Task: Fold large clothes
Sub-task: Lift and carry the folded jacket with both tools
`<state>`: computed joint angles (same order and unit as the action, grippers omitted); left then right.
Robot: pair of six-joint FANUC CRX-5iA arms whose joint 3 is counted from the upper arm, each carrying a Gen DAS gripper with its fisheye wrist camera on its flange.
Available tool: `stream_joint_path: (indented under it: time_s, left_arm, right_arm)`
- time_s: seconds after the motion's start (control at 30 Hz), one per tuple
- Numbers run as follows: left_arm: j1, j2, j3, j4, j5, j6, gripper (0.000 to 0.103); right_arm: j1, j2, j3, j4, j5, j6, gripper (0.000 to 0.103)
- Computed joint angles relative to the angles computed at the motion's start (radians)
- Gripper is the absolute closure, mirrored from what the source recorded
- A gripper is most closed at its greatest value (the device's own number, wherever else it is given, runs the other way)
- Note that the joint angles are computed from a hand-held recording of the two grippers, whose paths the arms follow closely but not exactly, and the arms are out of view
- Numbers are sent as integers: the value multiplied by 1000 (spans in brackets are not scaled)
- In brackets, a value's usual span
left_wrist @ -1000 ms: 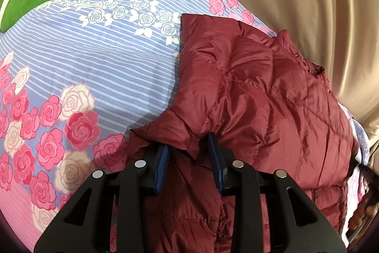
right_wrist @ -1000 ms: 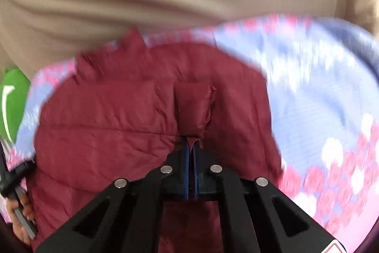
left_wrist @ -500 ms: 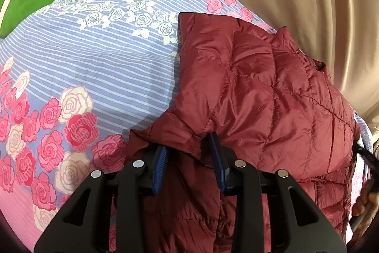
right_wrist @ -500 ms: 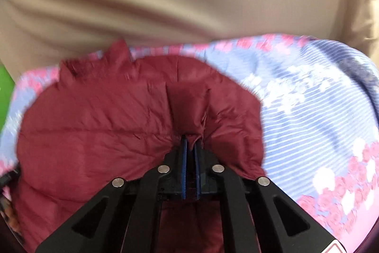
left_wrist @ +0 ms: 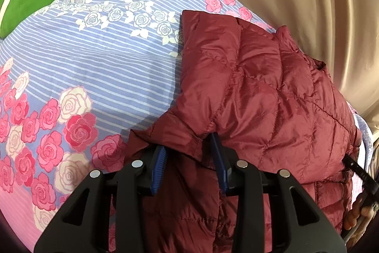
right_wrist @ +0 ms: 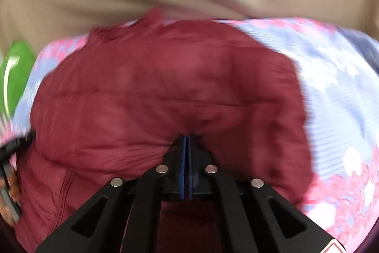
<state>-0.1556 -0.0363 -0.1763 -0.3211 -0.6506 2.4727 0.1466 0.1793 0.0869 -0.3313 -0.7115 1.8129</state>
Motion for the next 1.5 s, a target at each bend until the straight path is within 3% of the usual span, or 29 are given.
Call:
stream_joint_path:
  time_s: [0.1, 0.17, 0.23, 0.3, 0.33, 0.43, 0.5, 0.6, 0.73, 0.8, 0.87, 0.97, 1.07, 1.13, 1.23, 1.27, 1.3, 1.37, 1.4, 1.43, 1.5]
  left_arm:
    - [0, 0, -1, 0, 1, 1, 68]
    - [5, -7, -10, 8, 10, -3, 68]
    - [34, -38, -67, 73, 78, -46, 65]
    - [50, -78, -117, 118, 100, -75, 64]
    - [44, -110, -133, 113, 74, -72, 63]
    - [-3, -243, -191, 54, -20, -39, 43]
    - [-29, -338, -241, 58, -82, -48, 22]
    - [-52, -501, -346, 128, -176, -95, 18]
    - [-51, -740, -523, 299, -243, -155, 17]
    - [-113, -803, -556, 286, -257, -87, 16]
    - [-266, -792, -517, 149, -295, 87, 16]
    - [-393, -779, -500, 54, -302, 243, 16]
    - [-470, -751, -475, -22, -319, 351, 18]
    - [-451, -761, -490, 2, -287, 344, 25]
    - [-440, -758, -502, 14, -256, 342, 42]
    - [-452, -745, -492, -3, -263, 357, 53]
    - [-448, -740, -491, 2, -261, 350, 69]
    - [-388, -763, -524, 72, -229, 292, 84]
    - [-379, -770, -530, 79, -226, 290, 90]
    - [-377, -778, -534, 76, -226, 295, 91]
    - [-414, -781, -518, 22, -247, 364, 94]
  right_arm:
    - [-51, 10, 12, 37, 3, -78, 103]
    - [-47, -34, -72, 213, 62, -260, 90]
    - [-72, -114, -153, 247, 85, -292, 88]
    - [-115, -204, -207, 168, 64, -197, 82]
    - [-144, -263, -241, 119, 36, -134, 71]
    - [-250, -425, -344, -19, -55, 46, 44]
    - [-370, -507, -385, -144, -179, 190, 37]
    - [-529, -552, -420, -266, -328, 310, 30]
    - [-742, -551, -456, -395, -512, 405, 28]
    - [-836, -528, -456, -459, -614, 451, 28]
    - [-907, -496, -461, -519, -693, 485, 28]
    - [-923, -503, -479, -555, -704, 503, 24]
    - [-929, -468, -464, -601, -753, 501, 24]
    - [-908, -461, -463, -614, -752, 477, 24]
    - [-866, -481, -476, -613, -718, 463, 24]
    - [-856, -484, -479, -615, -710, 456, 24]
    - [-846, -489, -482, -617, -700, 450, 29]
    - [-824, -485, -482, -620, -697, 441, 46]
    - [-813, -486, -485, -620, -692, 432, 63]
    - [-795, -488, -488, -613, -682, 421, 84]
    - [-782, -502, -497, -608, -664, 410, 95]
